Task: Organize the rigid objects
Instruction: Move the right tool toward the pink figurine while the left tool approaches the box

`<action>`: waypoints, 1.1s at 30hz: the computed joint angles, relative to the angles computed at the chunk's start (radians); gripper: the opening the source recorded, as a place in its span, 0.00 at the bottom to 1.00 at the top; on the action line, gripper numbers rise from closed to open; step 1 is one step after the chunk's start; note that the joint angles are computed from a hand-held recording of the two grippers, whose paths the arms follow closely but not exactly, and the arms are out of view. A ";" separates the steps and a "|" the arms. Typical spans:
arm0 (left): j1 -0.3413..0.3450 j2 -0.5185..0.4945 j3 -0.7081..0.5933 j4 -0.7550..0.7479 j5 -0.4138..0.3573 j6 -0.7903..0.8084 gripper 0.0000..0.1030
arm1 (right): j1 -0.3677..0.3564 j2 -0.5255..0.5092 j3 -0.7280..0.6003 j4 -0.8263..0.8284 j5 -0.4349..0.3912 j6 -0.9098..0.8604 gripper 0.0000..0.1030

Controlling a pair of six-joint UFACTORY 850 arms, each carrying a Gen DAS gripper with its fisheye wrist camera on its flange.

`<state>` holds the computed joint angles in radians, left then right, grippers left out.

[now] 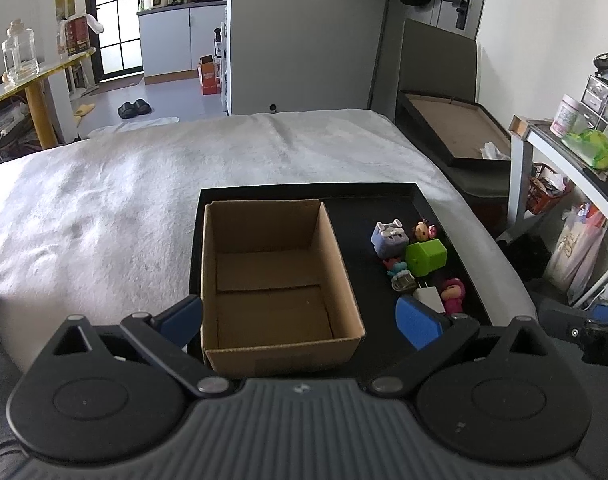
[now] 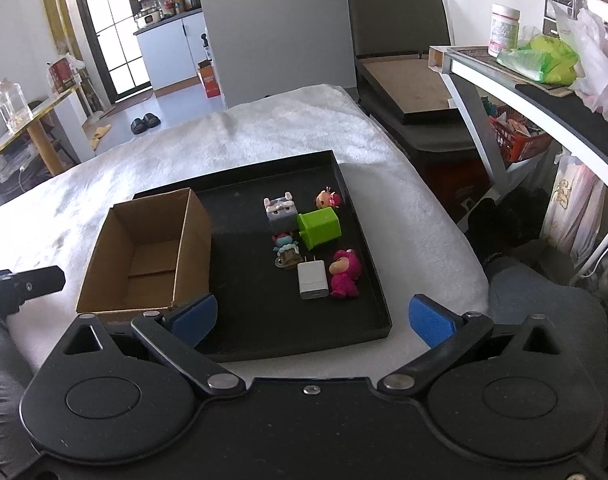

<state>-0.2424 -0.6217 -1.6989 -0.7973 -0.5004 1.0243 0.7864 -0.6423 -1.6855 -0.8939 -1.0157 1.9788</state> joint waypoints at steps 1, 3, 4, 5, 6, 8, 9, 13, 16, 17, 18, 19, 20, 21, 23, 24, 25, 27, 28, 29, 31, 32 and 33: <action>-0.002 -0.006 -0.008 0.007 0.002 -0.007 0.99 | -0.002 0.000 0.003 -0.002 0.003 0.001 1.00; -0.006 -0.018 -0.020 0.004 0.015 -0.014 0.99 | -0.006 0.002 0.008 -0.003 0.007 0.000 1.00; -0.008 -0.022 -0.023 0.000 0.024 -0.020 0.99 | -0.009 0.004 0.012 -0.003 0.011 -0.002 1.00; -0.009 -0.028 -0.029 -0.001 0.032 -0.030 0.99 | -0.013 0.005 0.017 -0.001 0.017 -0.006 1.00; -0.011 -0.036 -0.039 0.008 0.039 -0.047 0.99 | -0.016 0.005 0.018 0.001 0.019 -0.012 1.00; -0.018 -0.051 -0.057 0.040 0.053 -0.082 0.99 | -0.024 0.006 0.024 -0.001 0.028 -0.018 1.00; -0.021 -0.060 -0.071 0.058 0.054 -0.104 0.99 | -0.027 0.010 0.032 -0.007 0.037 -0.013 1.00; -0.032 -0.096 -0.115 0.114 0.074 -0.185 0.99 | -0.041 0.023 0.055 -0.009 0.068 0.002 1.00; -0.035 -0.122 -0.144 0.162 0.083 -0.241 0.99 | -0.049 0.021 0.056 -0.004 0.074 -0.010 1.00; -0.035 -0.133 -0.157 0.181 0.086 -0.265 0.99 | -0.052 0.022 0.058 -0.004 0.074 -0.009 1.00; -0.035 -0.143 -0.168 0.198 0.088 -0.287 0.99 | -0.054 0.022 0.059 -0.005 0.072 -0.003 1.00; -0.033 -0.153 -0.179 0.211 0.089 -0.307 0.98 | -0.056 0.023 0.062 -0.007 0.070 0.006 1.00; -0.031 -0.166 -0.195 0.217 0.084 -0.323 0.98 | -0.060 0.025 0.066 -0.007 0.072 0.016 1.00; -0.027 -0.182 -0.215 0.210 0.072 -0.329 0.98 | -0.064 0.026 0.070 -0.007 0.074 0.023 1.00; -0.023 -0.200 -0.229 0.180 0.086 -0.303 0.98 | -0.072 0.028 0.078 -0.007 0.082 0.034 1.00; -0.023 -0.205 -0.230 0.192 0.100 -0.313 0.98 | -0.077 0.028 0.079 -0.002 0.087 0.030 1.00; -0.023 -0.214 -0.237 0.213 0.110 -0.336 0.97 | -0.082 0.027 0.081 0.002 0.095 0.022 1.00; -0.019 -0.233 -0.255 0.218 0.110 -0.360 0.96 | -0.093 0.021 0.077 0.018 0.111 -0.011 0.98; -0.017 -0.238 -0.258 0.215 0.114 -0.361 0.96 | -0.097 0.015 0.072 0.030 0.116 -0.028 0.96; -0.017 -0.244 -0.261 0.219 0.121 -0.366 0.96 | -0.100 0.014 0.075 0.032 0.125 -0.030 0.94; -0.020 -0.253 -0.263 0.253 0.139 -0.387 0.96 | -0.108 0.010 0.079 0.034 0.147 -0.037 0.93; -0.021 -0.259 -0.265 0.252 0.143 -0.384 0.95 | -0.114 0.002 0.073 0.049 0.152 -0.056 0.92; -0.021 -0.265 -0.269 0.248 0.145 -0.383 0.95 | -0.118 -0.001 0.072 0.058 0.158 -0.065 0.90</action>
<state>-0.2630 -0.8866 -1.9677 -0.5494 -0.3559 0.6409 0.6684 -0.6432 -1.6140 -0.8358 -0.8575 1.9139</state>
